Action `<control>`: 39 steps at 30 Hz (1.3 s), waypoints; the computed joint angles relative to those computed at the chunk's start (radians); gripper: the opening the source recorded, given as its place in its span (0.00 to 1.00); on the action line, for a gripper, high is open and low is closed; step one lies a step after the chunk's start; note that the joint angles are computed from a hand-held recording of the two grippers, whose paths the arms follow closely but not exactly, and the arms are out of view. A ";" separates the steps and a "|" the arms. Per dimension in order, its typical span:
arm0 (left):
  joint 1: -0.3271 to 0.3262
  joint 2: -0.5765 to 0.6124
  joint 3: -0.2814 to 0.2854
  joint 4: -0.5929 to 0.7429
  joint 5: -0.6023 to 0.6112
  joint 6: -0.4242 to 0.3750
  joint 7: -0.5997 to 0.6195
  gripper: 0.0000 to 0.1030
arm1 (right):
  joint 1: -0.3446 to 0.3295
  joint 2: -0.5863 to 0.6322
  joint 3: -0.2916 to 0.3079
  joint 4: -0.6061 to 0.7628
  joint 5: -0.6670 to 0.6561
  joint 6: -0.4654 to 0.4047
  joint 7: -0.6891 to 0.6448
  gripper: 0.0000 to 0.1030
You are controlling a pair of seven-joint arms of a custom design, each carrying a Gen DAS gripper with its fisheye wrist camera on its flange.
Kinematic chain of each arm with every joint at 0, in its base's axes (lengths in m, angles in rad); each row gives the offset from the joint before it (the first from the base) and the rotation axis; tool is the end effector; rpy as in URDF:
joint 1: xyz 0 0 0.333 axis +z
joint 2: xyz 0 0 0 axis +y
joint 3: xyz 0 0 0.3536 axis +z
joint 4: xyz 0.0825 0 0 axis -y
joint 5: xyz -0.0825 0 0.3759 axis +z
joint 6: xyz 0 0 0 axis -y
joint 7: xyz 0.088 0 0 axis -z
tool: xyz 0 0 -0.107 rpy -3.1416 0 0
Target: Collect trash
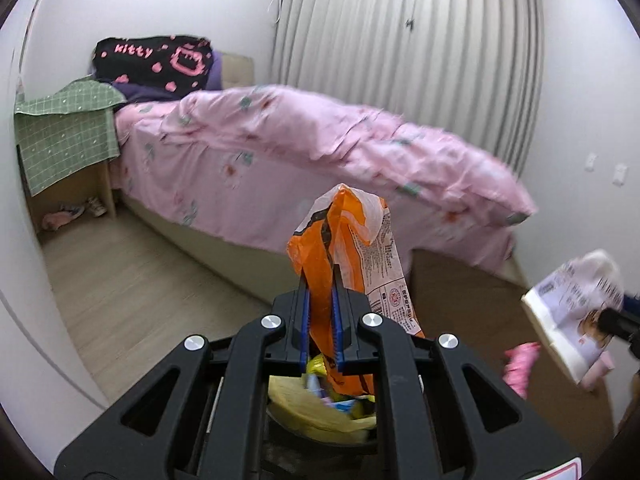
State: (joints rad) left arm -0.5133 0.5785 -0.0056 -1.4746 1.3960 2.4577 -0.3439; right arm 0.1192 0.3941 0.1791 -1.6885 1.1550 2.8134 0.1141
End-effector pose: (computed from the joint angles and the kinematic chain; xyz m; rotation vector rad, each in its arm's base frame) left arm 0.6571 -0.3749 0.4185 -1.8152 1.1962 -0.8856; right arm 0.6889 0.1453 0.4699 -2.0070 0.9041 -0.5167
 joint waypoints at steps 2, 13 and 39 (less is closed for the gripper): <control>0.027 0.048 -0.015 0.039 -0.075 -0.005 0.084 0.08 | 0.034 0.050 -0.020 0.054 -0.083 -0.014 0.079 0.37; 0.056 0.122 0.009 0.007 -0.280 0.149 0.181 0.08 | 0.123 0.290 -0.066 0.325 -0.477 -0.146 0.397 0.37; 0.020 -0.011 0.037 -0.114 -0.206 0.276 0.003 0.61 | 0.043 0.238 0.004 0.223 -0.473 -0.171 0.536 0.52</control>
State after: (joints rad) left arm -0.4937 0.5672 0.0317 -1.5881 1.1900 2.7333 -0.3405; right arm 0.1620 0.6319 0.1828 -1.4659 0.6819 2.6424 0.6501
